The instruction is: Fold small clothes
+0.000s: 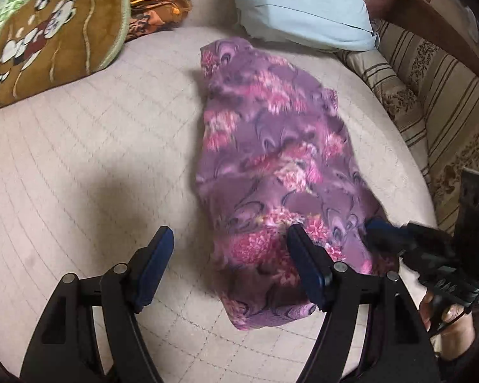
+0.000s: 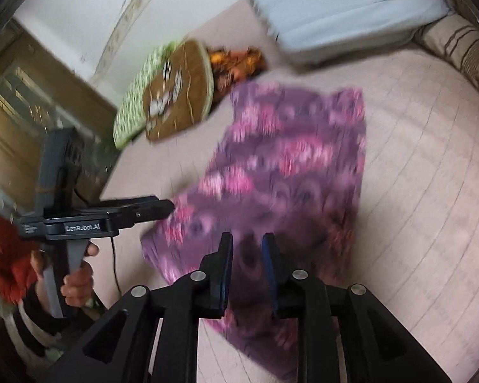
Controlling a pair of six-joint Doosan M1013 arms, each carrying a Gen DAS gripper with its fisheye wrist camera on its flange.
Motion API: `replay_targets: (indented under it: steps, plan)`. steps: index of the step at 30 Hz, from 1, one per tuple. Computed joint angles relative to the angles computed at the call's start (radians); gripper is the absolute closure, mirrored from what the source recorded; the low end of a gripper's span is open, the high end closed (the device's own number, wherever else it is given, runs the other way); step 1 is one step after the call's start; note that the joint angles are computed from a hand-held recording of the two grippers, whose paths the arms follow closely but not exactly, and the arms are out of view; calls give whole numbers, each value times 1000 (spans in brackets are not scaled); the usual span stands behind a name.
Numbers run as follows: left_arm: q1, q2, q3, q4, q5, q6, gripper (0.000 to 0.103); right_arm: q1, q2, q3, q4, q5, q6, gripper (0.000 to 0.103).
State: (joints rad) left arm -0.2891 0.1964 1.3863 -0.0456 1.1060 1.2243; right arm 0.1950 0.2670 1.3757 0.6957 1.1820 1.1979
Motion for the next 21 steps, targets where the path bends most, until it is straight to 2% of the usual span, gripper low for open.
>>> replay_targets:
  steps: [3,5,6,7,8,10,12,14,16,18,19,21]
  plan:
    - [5,-10,21,-19,-18,5,25,16,-2,16,-55,-12,-13,83]
    - [14,-11,11,-45,-9,25,26,-3,8,-10,0,18,15,82]
    - [24,-9,2,-64,-6,45,27,-19,9,-13,44,8,26,81]
    - [37,-10,-7,-89,-6,60,27,-41,4,-9,86,-25,46,73]
    - [53,-12,-9,-114,-17,54,27,-52,6,-12,92,-53,73,59]
    - [84,-1,-22,-180,-13,33,27,-69,16,-21,67,-96,144,47]
    - [127,38,-49,-318,47,53,27,-83,47,-42,77,-71,184,47]
    - [144,67,-65,-395,89,43,27,-88,65,-49,79,-71,227,47]
    - [131,72,-67,-395,94,41,27,-81,46,-29,65,-157,210,47]
    - [98,60,-63,-318,78,59,27,-78,44,-36,129,-189,125,47]
    - [73,51,-55,-251,65,62,27,-73,50,-49,151,-184,99,47]
    - [36,28,-20,-174,16,66,26,-63,92,-122,199,-114,44,47]
